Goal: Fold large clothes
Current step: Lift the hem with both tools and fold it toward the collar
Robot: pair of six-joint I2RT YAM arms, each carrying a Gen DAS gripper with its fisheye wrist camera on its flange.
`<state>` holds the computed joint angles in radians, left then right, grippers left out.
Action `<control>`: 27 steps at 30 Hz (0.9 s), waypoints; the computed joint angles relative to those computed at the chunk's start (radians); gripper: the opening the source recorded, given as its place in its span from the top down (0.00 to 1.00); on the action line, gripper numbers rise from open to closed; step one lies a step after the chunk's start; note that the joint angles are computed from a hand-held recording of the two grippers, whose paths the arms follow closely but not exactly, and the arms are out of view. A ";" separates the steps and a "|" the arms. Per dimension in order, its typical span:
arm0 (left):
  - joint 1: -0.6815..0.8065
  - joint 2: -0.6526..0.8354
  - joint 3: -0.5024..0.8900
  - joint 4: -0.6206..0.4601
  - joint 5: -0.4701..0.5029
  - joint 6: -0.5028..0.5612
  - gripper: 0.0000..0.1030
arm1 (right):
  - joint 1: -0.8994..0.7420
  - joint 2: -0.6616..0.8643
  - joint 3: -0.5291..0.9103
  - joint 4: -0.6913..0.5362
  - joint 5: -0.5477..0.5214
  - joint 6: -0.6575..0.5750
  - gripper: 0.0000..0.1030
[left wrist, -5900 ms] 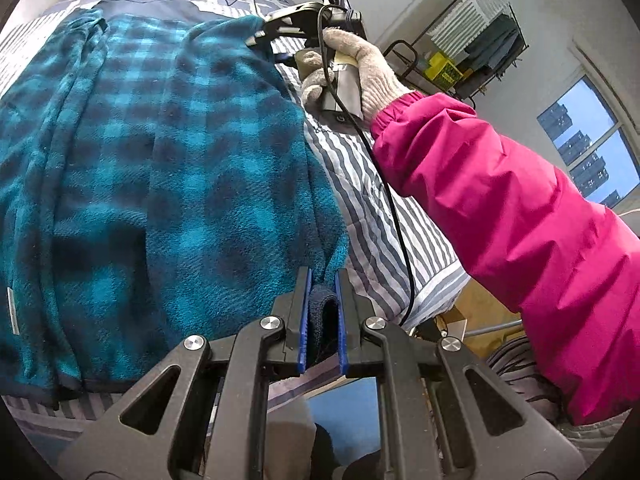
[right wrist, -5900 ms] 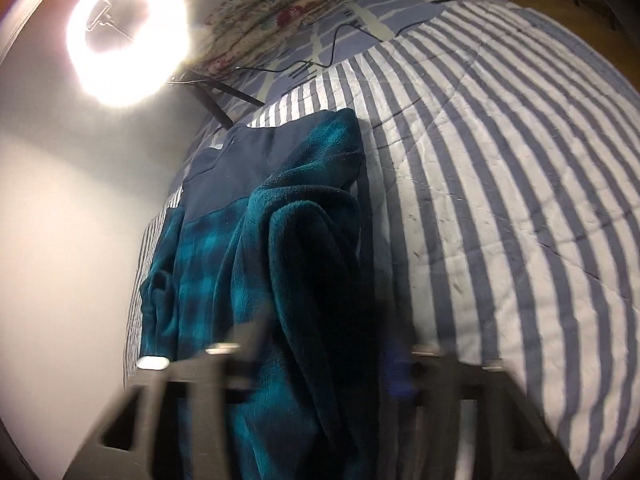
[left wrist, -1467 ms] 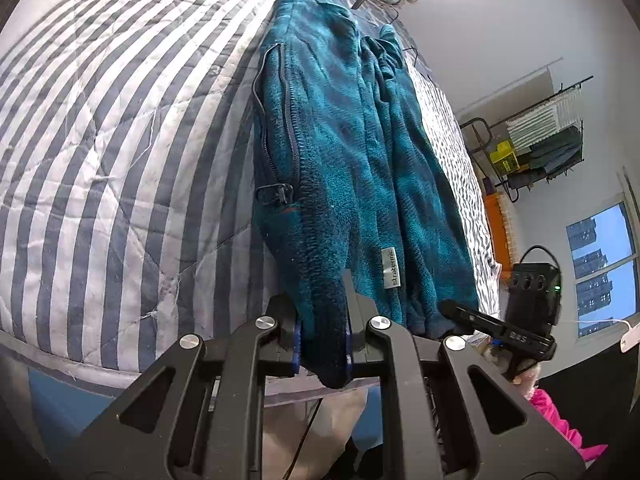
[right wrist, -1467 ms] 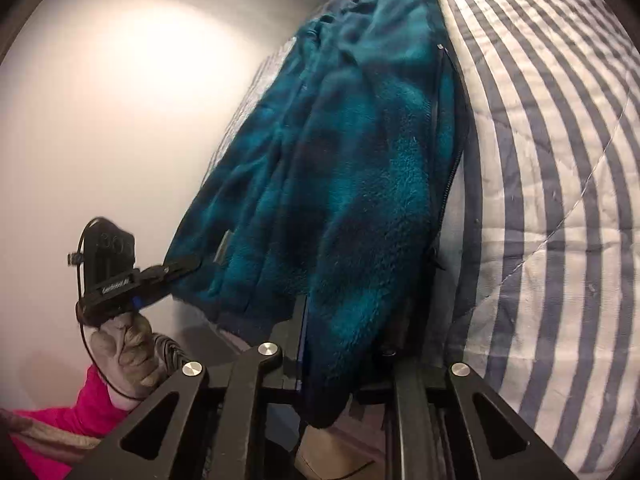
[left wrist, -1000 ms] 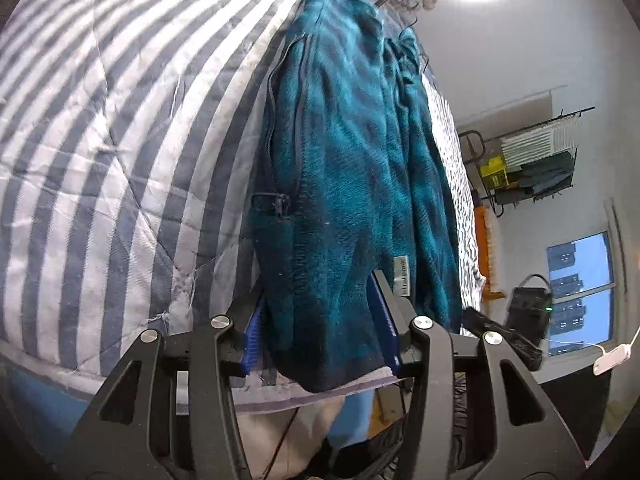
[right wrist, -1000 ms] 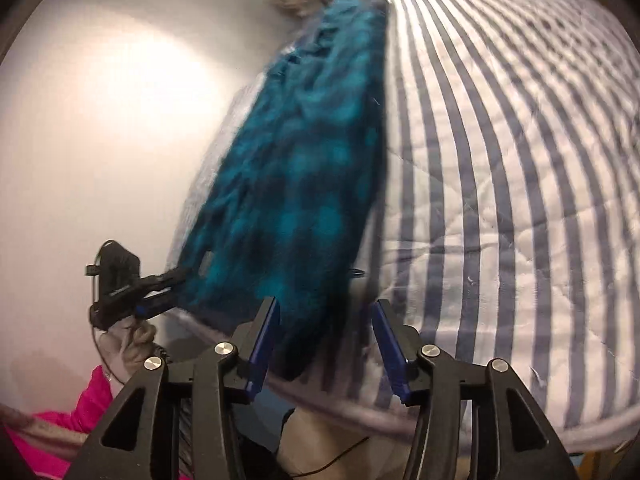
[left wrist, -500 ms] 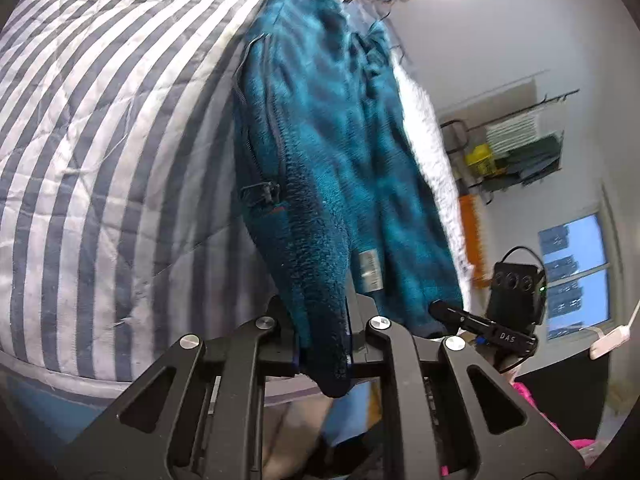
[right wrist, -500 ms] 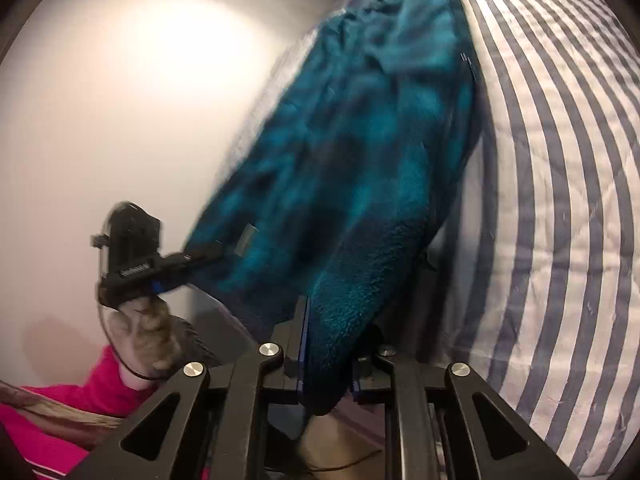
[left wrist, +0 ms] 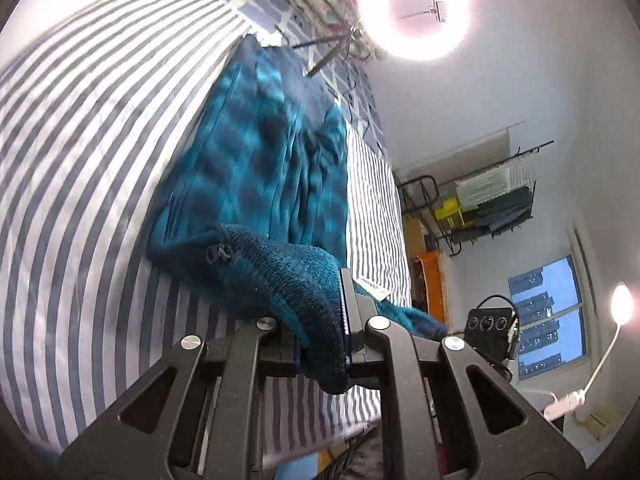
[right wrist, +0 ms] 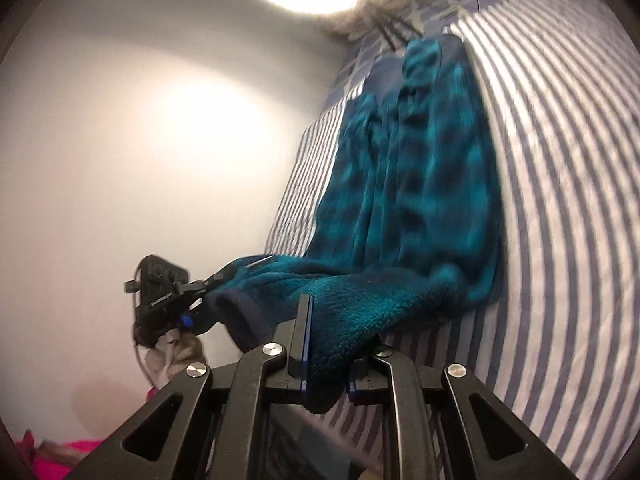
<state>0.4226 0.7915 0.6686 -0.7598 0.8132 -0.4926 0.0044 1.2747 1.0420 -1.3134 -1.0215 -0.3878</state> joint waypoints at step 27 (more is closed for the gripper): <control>-0.176 0.778 0.179 0.478 -0.257 -0.158 0.83 | 0.239 0.502 0.253 0.473 0.230 0.531 0.80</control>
